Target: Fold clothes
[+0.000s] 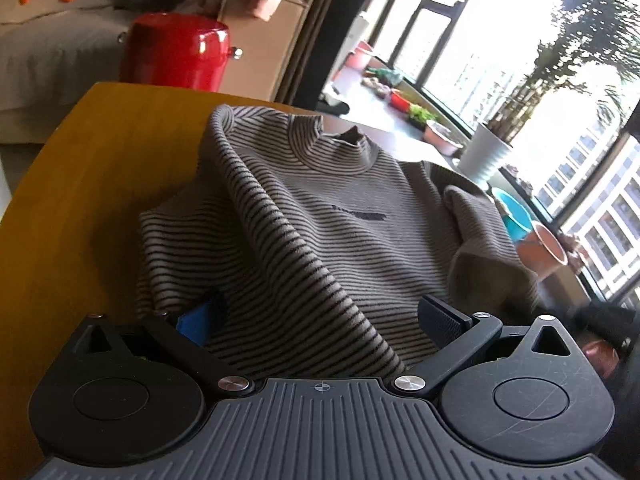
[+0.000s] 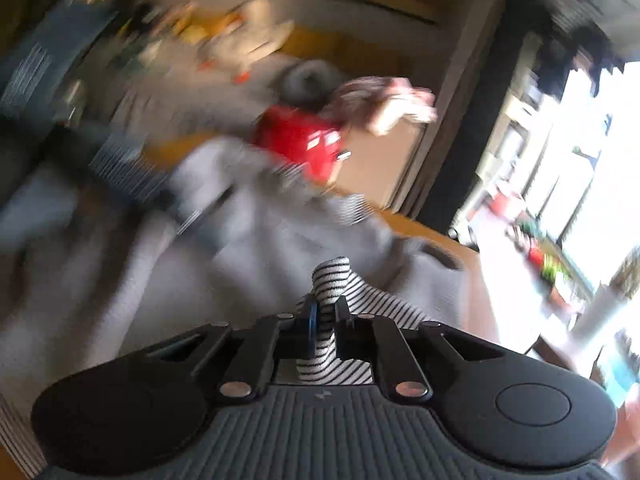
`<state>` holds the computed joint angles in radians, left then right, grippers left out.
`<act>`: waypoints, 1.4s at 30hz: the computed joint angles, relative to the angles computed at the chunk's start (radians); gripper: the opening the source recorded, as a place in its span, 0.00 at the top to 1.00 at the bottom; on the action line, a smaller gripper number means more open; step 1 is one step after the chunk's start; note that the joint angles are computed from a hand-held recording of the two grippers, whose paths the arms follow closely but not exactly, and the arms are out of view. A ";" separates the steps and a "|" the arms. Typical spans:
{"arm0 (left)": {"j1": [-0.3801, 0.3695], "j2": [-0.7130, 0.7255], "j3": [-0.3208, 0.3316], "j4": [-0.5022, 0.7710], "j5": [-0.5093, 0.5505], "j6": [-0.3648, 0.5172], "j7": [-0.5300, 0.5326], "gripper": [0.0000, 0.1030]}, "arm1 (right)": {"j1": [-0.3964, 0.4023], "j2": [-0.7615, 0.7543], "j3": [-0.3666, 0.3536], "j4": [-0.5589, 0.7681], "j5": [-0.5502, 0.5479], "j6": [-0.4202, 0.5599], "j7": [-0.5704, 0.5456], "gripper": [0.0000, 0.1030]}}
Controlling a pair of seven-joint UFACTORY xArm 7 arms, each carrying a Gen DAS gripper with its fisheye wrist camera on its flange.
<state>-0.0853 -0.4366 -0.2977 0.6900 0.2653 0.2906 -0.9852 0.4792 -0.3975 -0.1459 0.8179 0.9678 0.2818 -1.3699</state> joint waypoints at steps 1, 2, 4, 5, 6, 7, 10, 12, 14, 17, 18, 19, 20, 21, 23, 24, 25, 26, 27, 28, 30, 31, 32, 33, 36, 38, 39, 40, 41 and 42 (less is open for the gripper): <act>-0.016 -0.004 0.021 -0.012 -0.016 -0.020 0.014 0.00 | -0.018 0.033 -0.022 0.068 0.020 0.019 0.063 0.93; -0.027 -0.008 0.036 -0.025 -0.034 -0.043 0.020 0.00 | -0.034 0.069 -0.043 0.134 0.060 0.024 0.102 0.94; -0.039 -0.018 0.056 -0.051 -0.068 -0.087 0.031 0.00 | -0.075 0.142 -0.088 0.280 0.166 0.025 0.168 0.94; -0.039 -0.021 0.057 -0.058 -0.079 -0.099 0.035 0.00 | -0.098 0.179 -0.107 0.354 0.205 0.040 0.206 0.94; -0.032 -0.022 0.051 -0.059 -0.083 -0.102 0.038 0.00 | -0.121 0.211 -0.124 0.422 0.236 0.066 0.239 0.95; -0.022 -0.020 0.041 -0.056 -0.083 -0.102 0.038 0.00 | -0.141 0.238 -0.131 0.478 0.255 0.087 0.260 0.95; -0.011 -0.016 0.031 -0.053 -0.087 -0.103 0.044 0.00 | -0.164 0.277 -0.104 0.571 0.286 0.141 0.220 0.95; -0.029 -0.025 0.053 -0.062 -0.112 -0.110 0.059 0.00 | -0.167 0.292 -0.068 0.596 0.294 0.195 0.197 0.95; -0.061 -0.043 0.090 -0.078 -0.148 -0.119 0.090 0.00 | -0.168 0.313 -0.027 0.610 0.298 0.242 0.178 0.95; -0.033 -0.091 0.076 -0.097 -0.149 -0.104 0.105 0.00 | -0.164 0.348 0.046 0.595 0.286 0.310 0.170 0.95; -0.024 -0.107 0.071 -0.104 -0.148 -0.097 0.109 0.00 | -0.162 0.360 0.072 0.587 0.277 0.317 0.170 0.95; -0.020 -0.122 0.071 -0.112 -0.151 -0.090 0.111 0.00 | -0.162 0.372 0.096 0.578 0.267 0.320 0.175 0.95; -0.015 -0.136 0.070 -0.118 -0.154 -0.079 0.112 0.00 | -0.163 0.386 0.120 0.571 0.256 0.324 0.183 0.95; -0.006 -0.147 0.066 -0.122 -0.155 -0.063 0.111 0.00 | -0.164 0.400 0.142 0.567 0.242 0.326 0.194 0.95; 0.007 -0.162 0.063 -0.129 -0.156 -0.042 0.108 0.00 | -0.171 0.429 0.182 0.572 0.193 0.330 0.226 0.91; 0.011 -0.168 0.063 -0.134 -0.159 -0.037 0.105 0.00 | -0.177 0.441 0.200 0.574 0.171 0.337 0.240 0.90; 0.014 -0.175 0.064 -0.139 -0.162 -0.031 0.101 0.00 | -0.183 0.446 0.216 0.575 0.158 0.343 0.254 0.83; 0.018 -0.179 0.065 -0.143 -0.164 -0.027 0.098 0.00 | -0.194 0.435 0.229 0.564 0.158 0.345 0.253 0.72; 0.022 -0.183 0.065 -0.146 -0.164 -0.026 0.095 0.00 | -0.209 0.411 0.239 0.542 0.167 0.352 0.236 0.66; 0.028 -0.185 0.064 -0.148 -0.164 -0.026 0.091 0.00 | -0.220 0.388 0.244 0.520 0.176 0.359 0.219 0.58; 0.042 -0.187 0.059 -0.146 -0.161 -0.024 0.083 0.00 | -0.235 0.339 0.238 0.483 0.167 0.383 0.206 0.53; 0.051 -0.188 0.054 -0.145 -0.157 -0.023 0.077 0.00 | -0.245 0.311 0.226 0.460 0.150 0.410 0.213 0.51; 0.059 -0.190 0.050 -0.145 -0.153 -0.022 0.071 0.00 | -0.257 0.279 0.209 0.430 0.124 0.452 0.239 0.47; 0.069 -0.186 0.045 -0.141 -0.148 -0.022 0.064 0.00 | -0.269 0.246 0.190 0.396 0.089 0.503 0.279 0.46; 0.108 -0.163 0.023 -0.116 -0.126 -0.008 0.033 0.00 | -0.304 0.155 0.131 0.312 -0.019 0.674 0.396 0.34; 0.127 -0.151 0.011 -0.099 -0.107 0.003 0.010 0.00 | -0.323 0.112 0.100 0.259 -0.088 0.804 0.483 0.29; 0.132 -0.148 0.005 -0.093 -0.098 0.007 -0.001 0.00 | -0.331 0.099 0.087 0.238 -0.118 0.863 0.512 0.28; 0.135 -0.147 0.000 -0.088 -0.089 0.008 -0.011 0.00 | -0.335 0.087 0.079 0.214 -0.134 0.904 0.528 0.27; 0.137 -0.146 -0.005 -0.083 -0.080 0.011 -0.020 0.00 | -0.337 0.074 0.074 0.188 -0.135 0.928 0.536 0.26; 0.140 -0.146 -0.009 -0.077 -0.071 0.016 -0.027 0.00 | -0.339 0.061 0.069 0.162 -0.137 0.951 0.544 0.25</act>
<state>0.0545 -0.5824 -0.3064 0.6126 0.1948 0.3070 -1.0126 0.1406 -0.3365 -0.0769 0.9800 0.8305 1.2332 -0.8262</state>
